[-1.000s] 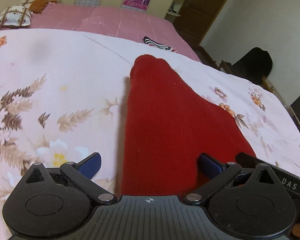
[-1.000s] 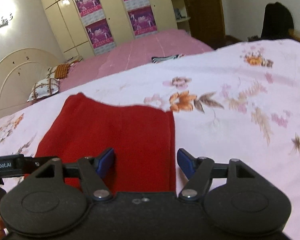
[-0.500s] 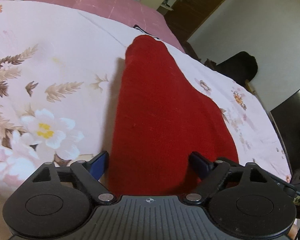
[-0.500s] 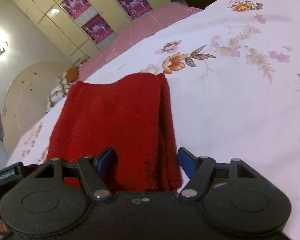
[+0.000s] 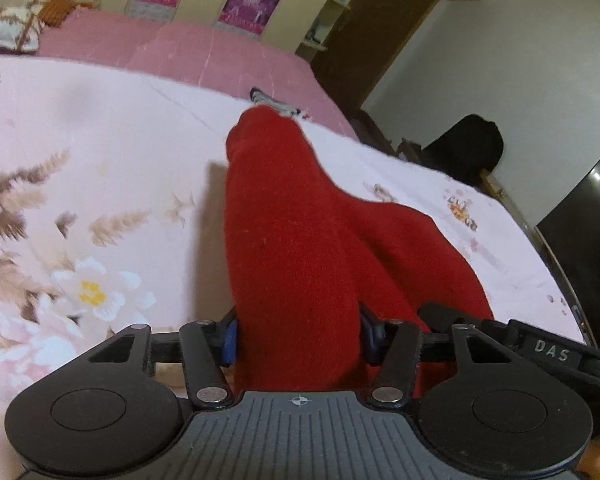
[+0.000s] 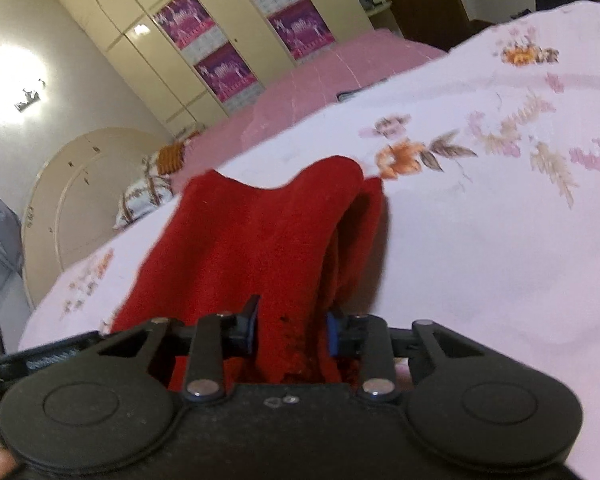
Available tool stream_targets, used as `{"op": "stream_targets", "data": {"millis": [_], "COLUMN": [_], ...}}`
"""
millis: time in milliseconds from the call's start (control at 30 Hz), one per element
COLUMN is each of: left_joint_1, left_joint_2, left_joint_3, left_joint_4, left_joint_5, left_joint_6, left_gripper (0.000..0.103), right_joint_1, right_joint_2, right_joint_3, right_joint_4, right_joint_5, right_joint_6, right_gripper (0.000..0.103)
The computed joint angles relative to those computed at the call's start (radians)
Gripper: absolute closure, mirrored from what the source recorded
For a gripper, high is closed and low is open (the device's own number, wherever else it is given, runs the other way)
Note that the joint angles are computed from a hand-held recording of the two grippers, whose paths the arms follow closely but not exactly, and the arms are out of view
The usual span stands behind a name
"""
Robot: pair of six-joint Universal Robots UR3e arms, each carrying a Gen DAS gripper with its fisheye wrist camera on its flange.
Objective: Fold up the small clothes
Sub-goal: 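Lift the held end and fold it over onto the sweater with both grippers, then lower the fold onto the sweater and open both grippers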
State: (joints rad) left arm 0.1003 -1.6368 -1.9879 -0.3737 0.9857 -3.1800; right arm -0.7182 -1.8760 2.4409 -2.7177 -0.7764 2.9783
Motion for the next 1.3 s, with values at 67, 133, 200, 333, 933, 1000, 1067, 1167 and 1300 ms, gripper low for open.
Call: {"op": "stream_targets", "data": {"millis": [67,133,200,333,933,1000,1067,1167,1300], "left_joint_1": [0.040,0.098,0.169,0.388,0.979,0.969,0.992,1.018,1.094], "left_joint_2": [0.054,0.117,0.191,0.365,0.067,-0.019,-0.071,-0.047,0.049], "left_joint_3": [-0.016,-0.028,-0.044,-0.089,0.072,0.088,0.087,0.054,0.045], "left_joint_4": [-0.034,-0.097,-0.170,-0.381,-0.620,-0.526,-0.502,-0.487,-0.598], "left_joint_5": [-0.024,-0.058,-0.091,-0.182,-0.263,-0.238,-0.253,-0.277,-0.327], "left_joint_6": [0.020,0.056,0.115,0.273,0.852,0.849,0.870,0.931,1.028], "left_gripper": [0.048,0.048,0.048,0.048,0.048,0.048,0.035,0.032,0.032], "right_joint_1": [0.021,0.060,0.114,0.316,1.133,1.169,1.201,1.220,1.261], "right_joint_2": [-0.019,-0.034,-0.030,0.076,0.917,0.982,1.025,1.027,0.963], "right_joint_3": [-0.015,-0.032,-0.053,-0.131,-0.991,-1.071,-1.124,-1.119,-1.104], "right_joint_4": [0.005,-0.006,-0.037,-0.188,-0.330,-0.287,-0.233,-0.212,-0.156], "right_joint_5": [0.013,0.014,0.009,-0.074,-0.628,-0.678,-0.775,-0.875,-0.994], "right_joint_6": [0.031,0.070,0.121,0.278,0.727,0.728,0.700,0.690,0.692], "right_gripper": [0.073,0.073,0.073,0.073,0.073,0.072,0.069,0.058,0.061]}}
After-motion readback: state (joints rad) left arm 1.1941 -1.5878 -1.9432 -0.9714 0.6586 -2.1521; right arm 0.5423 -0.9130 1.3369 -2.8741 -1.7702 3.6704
